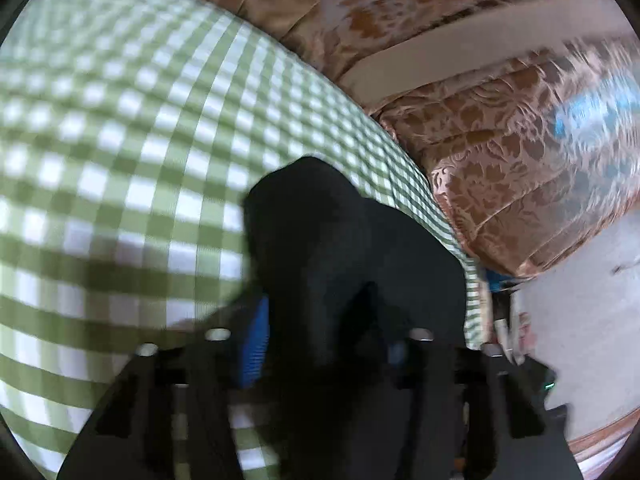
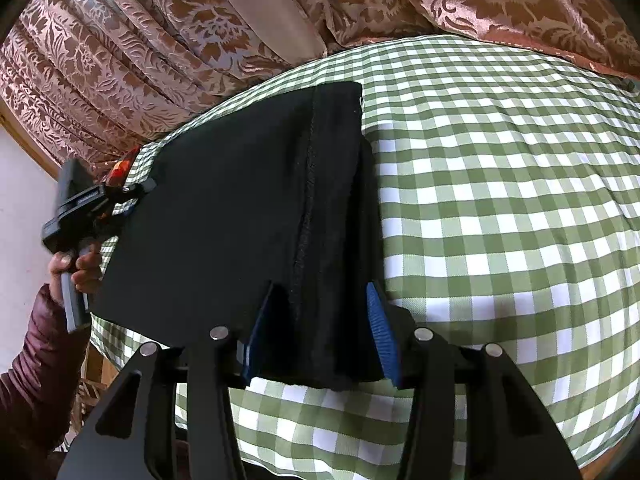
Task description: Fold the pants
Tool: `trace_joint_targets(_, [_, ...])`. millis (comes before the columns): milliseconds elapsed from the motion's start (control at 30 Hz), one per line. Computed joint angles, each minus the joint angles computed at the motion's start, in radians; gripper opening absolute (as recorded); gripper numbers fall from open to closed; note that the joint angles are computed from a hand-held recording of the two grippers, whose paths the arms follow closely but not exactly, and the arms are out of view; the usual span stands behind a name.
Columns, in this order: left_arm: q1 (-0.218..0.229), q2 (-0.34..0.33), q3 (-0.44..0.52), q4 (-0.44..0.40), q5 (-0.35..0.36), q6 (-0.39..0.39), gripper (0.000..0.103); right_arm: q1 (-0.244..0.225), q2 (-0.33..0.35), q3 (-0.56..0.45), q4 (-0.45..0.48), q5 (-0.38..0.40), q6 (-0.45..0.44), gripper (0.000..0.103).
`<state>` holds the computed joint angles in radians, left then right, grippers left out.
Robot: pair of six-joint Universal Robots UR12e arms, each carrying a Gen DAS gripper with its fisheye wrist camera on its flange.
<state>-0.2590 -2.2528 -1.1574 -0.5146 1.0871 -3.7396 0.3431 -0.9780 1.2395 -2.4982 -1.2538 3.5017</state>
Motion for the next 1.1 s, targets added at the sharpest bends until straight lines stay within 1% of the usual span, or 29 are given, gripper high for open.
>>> trace_joint_targets(33, [-0.019,0.015,-0.013,0.031,0.090,0.053,0.031,-0.001,0.000,0.003,-0.002,0.002,0.002,0.045])
trace_joint_targets(67, [-0.044,0.030,-0.022,0.048,0.190,0.128,0.030,-0.004,0.000,0.009,-0.011,0.017,0.010,0.047])
trace_joint_targets(100, [-0.061,0.034,-0.020,0.042,0.262,0.180,0.029,-0.007,0.001,0.010,-0.016,0.030,0.016,0.047])
trace_joint_targets(133, [-0.078,0.032,-0.010,0.015,0.341,0.227,0.029,-0.006,0.001,0.012,-0.015,0.032,0.017,0.048])
trace_joint_targets(200, [-0.102,0.014,0.018,-0.055,0.460,0.271,0.029,-0.001,0.002,0.006,-0.010,0.019,0.002,0.049])
trace_joint_targets(267, [-0.108,-0.003,0.036,-0.089,0.495,0.277,0.030,0.003,0.001,0.006,-0.010,0.003,-0.005,0.049])
trace_joint_targets(333, [-0.109,0.000,0.040,-0.105,0.509,0.270,0.032,0.000,0.000,0.011,-0.015,0.012,0.005,0.052])
trace_joint_targets(400, [-0.120,0.008,0.045,-0.118,0.578,0.254,0.039,-0.003,-0.001,0.013,-0.008,0.014,0.022,0.059])
trace_joint_targets(433, [-0.132,0.015,0.044,-0.120,0.647,0.260,0.039,-0.004,-0.002,0.017,-0.013,0.021,0.031,0.060])
trace_joint_targets(467, [-0.139,0.026,0.029,-0.089,0.680,0.270,0.039,-0.005,-0.004,0.022,-0.018,0.023,0.041,0.061])
trace_joint_targets(500, [-0.142,0.039,0.011,-0.053,0.682,0.277,0.039,-0.005,-0.005,0.026,-0.022,0.022,0.046,0.063])
trace_joint_targets(533, [-0.143,0.057,-0.017,0.002,0.660,0.285,0.039,-0.005,-0.007,0.030,-0.027,0.021,0.050,0.063])
trace_joint_targets(567, [-0.144,0.067,-0.032,0.031,0.639,0.293,0.039,-0.005,-0.009,0.033,-0.029,0.019,0.053,0.063])
trace_joint_targets(600, [-0.148,0.083,-0.055,0.063,0.606,0.323,0.039,-0.004,-0.010,0.035,-0.032,0.016,0.054,0.063])
trace_joint_targets(667, [-0.158,0.091,-0.069,0.086,0.578,0.365,0.039,-0.003,-0.013,0.039,-0.036,0.010,0.052,0.063])
trace_joint_targets(700, [-0.163,0.094,-0.074,0.080,0.546,0.394,0.039,-0.002,-0.014,0.041,-0.036,0.008,0.051,0.063])
trace_joint_targets(733, [-0.168,0.097,-0.078,0.063,0.531,0.416,0.039,-0.002,-0.014,0.040,-0.036,0.005,0.049,0.063])
trace_joint_targets(800, [-0.187,0.091,-0.070,0.012,0.548,0.463,0.039,-0.001,-0.016,0.044,-0.040,-0.002,0.040,0.063])
trace_joint_targets(833, [-0.200,0.082,-0.058,-0.028,0.583,0.491,0.039,-0.002,-0.017,0.047,-0.043,0.004,0.038,0.063])
trace_joint_targets(867, [-0.210,0.076,-0.053,-0.054,0.613,0.501,0.039,-0.001,-0.016,0.047,-0.046,0.007,0.041,0.063])
trace_joint_targets(900, [-0.223,0.070,-0.055,-0.064,0.657,0.510,0.039,-0.002,-0.016,0.052,-0.052,0.012,0.045,0.064])
trace_joint_targets(933, [-0.233,0.065,-0.064,-0.047,0.698,0.514,0.039,-0.004,-0.017,0.057,-0.058,0.018,0.054,0.065])
trace_joint_targets(1000, [-0.242,0.063,-0.071,-0.029,0.732,0.493,0.039,-0.004,-0.017,0.058,-0.061,0.023,0.063,0.065])
trace_joint_targets(1100, [-0.238,0.072,-0.071,-0.033,0.720,0.450,0.039,-0.002,-0.022,0.062,-0.060,0.012,0.059,0.067])
